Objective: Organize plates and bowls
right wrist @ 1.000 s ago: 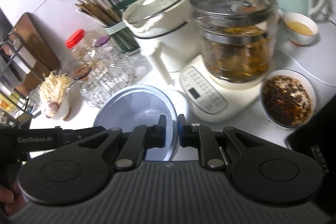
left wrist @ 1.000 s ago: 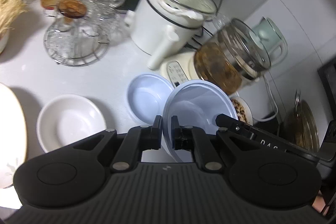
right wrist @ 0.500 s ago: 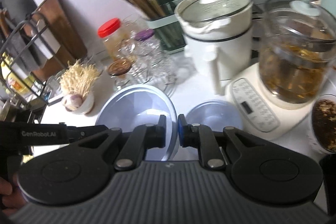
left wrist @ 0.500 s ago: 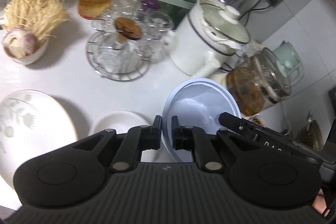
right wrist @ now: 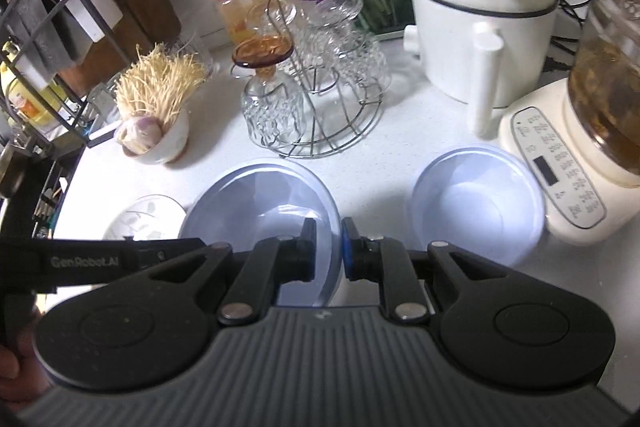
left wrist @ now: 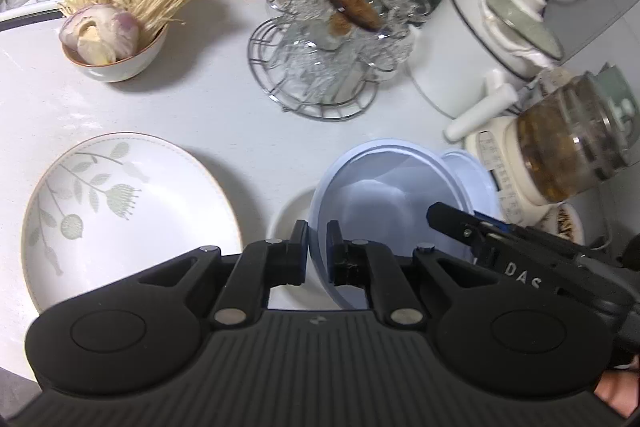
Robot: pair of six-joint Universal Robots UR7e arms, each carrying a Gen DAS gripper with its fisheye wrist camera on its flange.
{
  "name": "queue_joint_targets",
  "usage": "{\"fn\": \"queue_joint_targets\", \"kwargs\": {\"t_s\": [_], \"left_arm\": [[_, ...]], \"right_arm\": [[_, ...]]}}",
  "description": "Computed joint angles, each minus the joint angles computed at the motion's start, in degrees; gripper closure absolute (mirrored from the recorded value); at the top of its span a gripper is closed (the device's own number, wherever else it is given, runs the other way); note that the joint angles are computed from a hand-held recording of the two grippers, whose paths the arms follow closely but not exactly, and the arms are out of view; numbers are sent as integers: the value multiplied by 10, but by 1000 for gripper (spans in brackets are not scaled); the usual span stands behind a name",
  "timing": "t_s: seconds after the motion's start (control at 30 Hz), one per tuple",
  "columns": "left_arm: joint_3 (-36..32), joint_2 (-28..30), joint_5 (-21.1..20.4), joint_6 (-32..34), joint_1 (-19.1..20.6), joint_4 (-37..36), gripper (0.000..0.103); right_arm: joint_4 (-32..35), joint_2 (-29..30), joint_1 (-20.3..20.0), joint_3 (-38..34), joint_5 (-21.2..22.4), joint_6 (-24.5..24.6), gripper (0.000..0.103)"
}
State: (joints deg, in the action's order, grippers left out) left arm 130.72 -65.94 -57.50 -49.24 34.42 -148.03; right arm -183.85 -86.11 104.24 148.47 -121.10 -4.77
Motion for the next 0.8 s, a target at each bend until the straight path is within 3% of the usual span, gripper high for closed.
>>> {"fn": "queue_joint_targets", "kwargs": {"t_s": [0.3, 0.53, 0.63, 0.67, 0.8], "left_arm": [[13, 17, -12, 28, 26, -25, 94], [17, 15, -16, 25, 39, -32, 93], [24, 2, -19, 20, 40, -34, 74], [24, -1, -14, 21, 37, -29, 62], [20, -11, -9, 41, 31, -26, 59]], "right_arm": [[-42, 48, -13, 8, -10, -11, 86], [-46, 50, -33, 14, 17, -11, 86], [-34, 42, -32, 13, 20, -8, 86], [-30, 40, -29, 12, 17, -4, 86], [-29, 28, -15, 10, 1, 13, 85]]}}
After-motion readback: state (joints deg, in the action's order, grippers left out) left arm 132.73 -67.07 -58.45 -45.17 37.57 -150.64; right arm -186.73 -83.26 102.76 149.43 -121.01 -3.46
